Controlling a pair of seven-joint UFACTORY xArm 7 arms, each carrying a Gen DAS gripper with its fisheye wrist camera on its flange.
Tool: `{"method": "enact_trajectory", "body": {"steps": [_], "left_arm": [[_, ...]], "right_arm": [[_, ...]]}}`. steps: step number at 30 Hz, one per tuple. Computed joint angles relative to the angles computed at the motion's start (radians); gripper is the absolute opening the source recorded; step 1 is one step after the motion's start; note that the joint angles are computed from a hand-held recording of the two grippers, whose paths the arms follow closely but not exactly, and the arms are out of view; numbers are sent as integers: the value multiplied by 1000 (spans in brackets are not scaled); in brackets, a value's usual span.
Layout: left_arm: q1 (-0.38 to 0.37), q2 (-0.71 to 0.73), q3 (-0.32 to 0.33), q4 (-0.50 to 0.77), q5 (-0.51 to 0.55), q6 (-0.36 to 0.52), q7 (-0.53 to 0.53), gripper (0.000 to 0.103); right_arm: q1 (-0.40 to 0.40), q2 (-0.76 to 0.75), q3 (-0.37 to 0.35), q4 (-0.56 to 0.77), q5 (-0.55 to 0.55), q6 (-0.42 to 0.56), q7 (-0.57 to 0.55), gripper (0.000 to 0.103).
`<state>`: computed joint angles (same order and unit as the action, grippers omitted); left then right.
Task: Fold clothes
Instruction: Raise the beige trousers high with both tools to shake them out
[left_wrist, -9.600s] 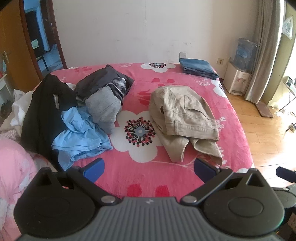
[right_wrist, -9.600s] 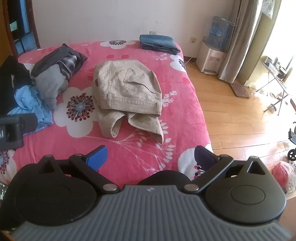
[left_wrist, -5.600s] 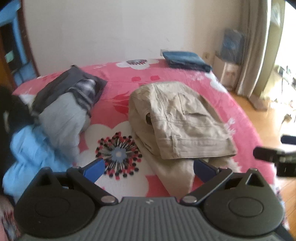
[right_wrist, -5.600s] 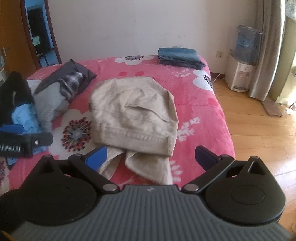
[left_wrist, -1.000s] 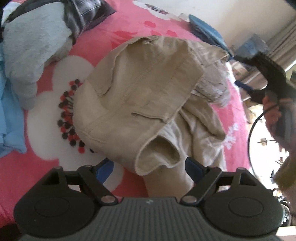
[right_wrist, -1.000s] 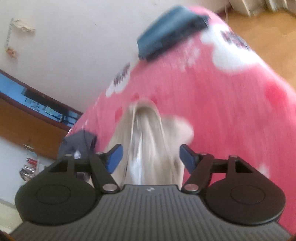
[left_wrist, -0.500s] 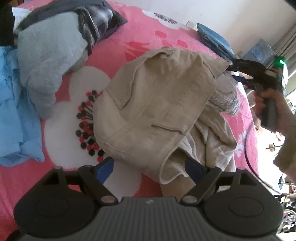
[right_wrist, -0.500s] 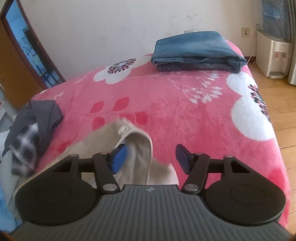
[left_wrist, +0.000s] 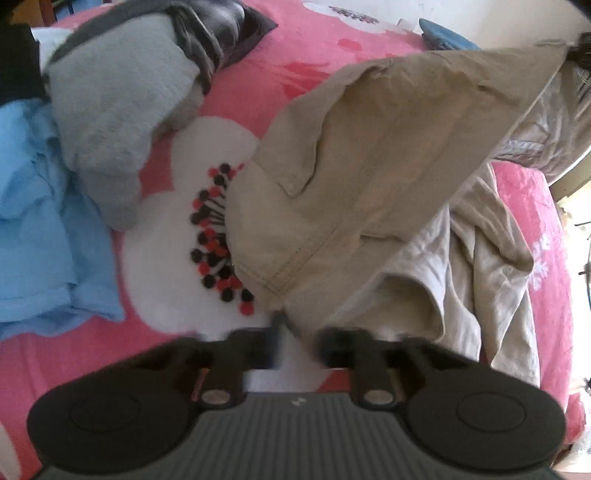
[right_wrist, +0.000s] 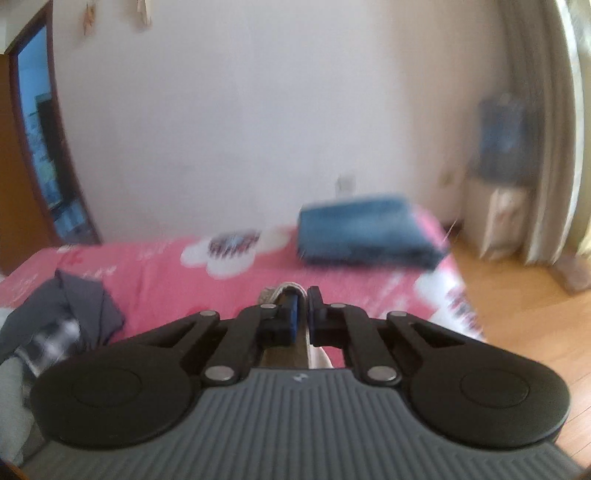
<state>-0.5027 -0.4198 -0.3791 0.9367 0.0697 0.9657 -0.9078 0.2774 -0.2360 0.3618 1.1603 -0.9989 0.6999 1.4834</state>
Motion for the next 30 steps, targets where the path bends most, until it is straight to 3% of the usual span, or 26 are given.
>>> {"method": "enact_trajectory", "body": {"steps": [8,15,22,26,30], "left_arm": [[112,-153,-77,91,240,86,-39,6],[273,-322,-120,177,393,-36,-9,6],[453,-391,-133,373,453,-188,68,5],[513,-390,-109,525,446,-267,139,5],[572,-369,-105,719,406,-289,191,5]], "right_arm": [[-19,-193,128,69,15,261,-67,2],[-122,-336,243,197,-38,323,-177,2],[-243,-438,322,420,-77,281,-309,2],[-312,-461,338,598,-73,234,-404,2],[-402,-437,364,826,-53,184,-496,2]]}}
